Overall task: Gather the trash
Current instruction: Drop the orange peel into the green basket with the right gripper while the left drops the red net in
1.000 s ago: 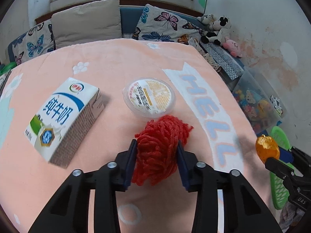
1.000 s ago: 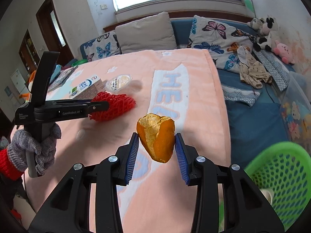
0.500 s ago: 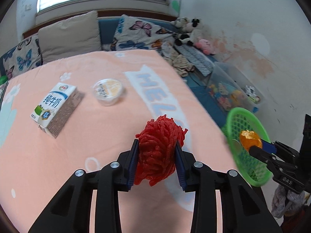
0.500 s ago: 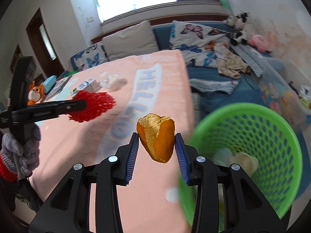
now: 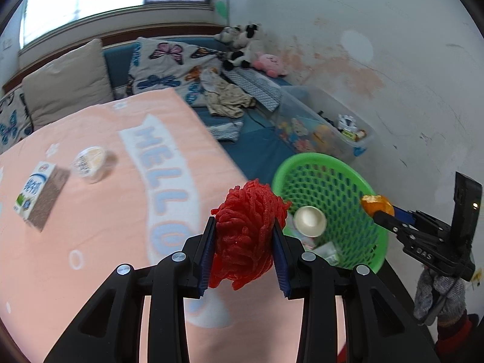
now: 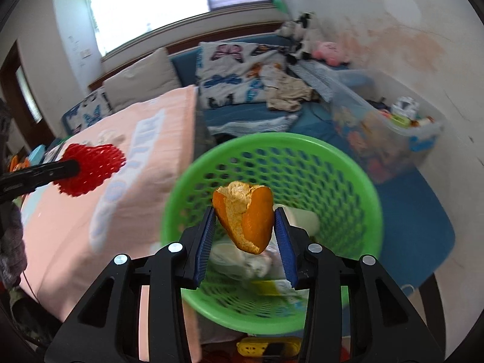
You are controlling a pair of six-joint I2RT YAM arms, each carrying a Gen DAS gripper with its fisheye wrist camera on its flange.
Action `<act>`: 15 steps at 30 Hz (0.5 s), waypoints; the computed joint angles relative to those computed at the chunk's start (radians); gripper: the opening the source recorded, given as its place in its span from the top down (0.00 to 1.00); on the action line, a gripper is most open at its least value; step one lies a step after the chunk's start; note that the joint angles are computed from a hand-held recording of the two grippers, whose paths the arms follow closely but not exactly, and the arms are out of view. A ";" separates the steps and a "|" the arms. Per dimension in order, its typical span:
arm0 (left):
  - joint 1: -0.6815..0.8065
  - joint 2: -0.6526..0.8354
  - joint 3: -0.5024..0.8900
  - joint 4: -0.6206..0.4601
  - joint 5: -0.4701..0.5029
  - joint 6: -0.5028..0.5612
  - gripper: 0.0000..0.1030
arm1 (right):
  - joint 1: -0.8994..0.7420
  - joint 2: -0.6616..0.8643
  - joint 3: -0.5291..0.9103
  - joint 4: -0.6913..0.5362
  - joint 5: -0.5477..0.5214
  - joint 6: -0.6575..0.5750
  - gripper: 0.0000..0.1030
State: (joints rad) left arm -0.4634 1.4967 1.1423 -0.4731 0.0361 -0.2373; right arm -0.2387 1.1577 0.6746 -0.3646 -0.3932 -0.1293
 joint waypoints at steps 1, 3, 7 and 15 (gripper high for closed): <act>-0.024 0.011 0.011 -0.001 -0.008 -0.005 0.67 | -0.025 0.006 -0.005 0.004 -0.012 -0.002 0.57; -0.060 0.034 0.035 -0.005 -0.024 -0.010 0.67 | -0.063 0.011 -0.014 0.008 -0.031 -0.012 0.47; -0.116 0.077 0.079 -0.013 -0.046 -0.020 0.67 | -0.126 -0.008 -0.030 -0.005 -0.069 -0.036 0.44; -0.184 0.188 0.182 -0.035 -0.067 -0.024 0.66 | -0.237 -0.075 -0.041 -0.063 -0.154 -0.086 0.38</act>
State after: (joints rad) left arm -0.6471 1.6846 1.3244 -0.5084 -0.0308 -0.2613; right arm -0.4753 1.0828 0.6339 -0.4278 -0.5469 -0.2152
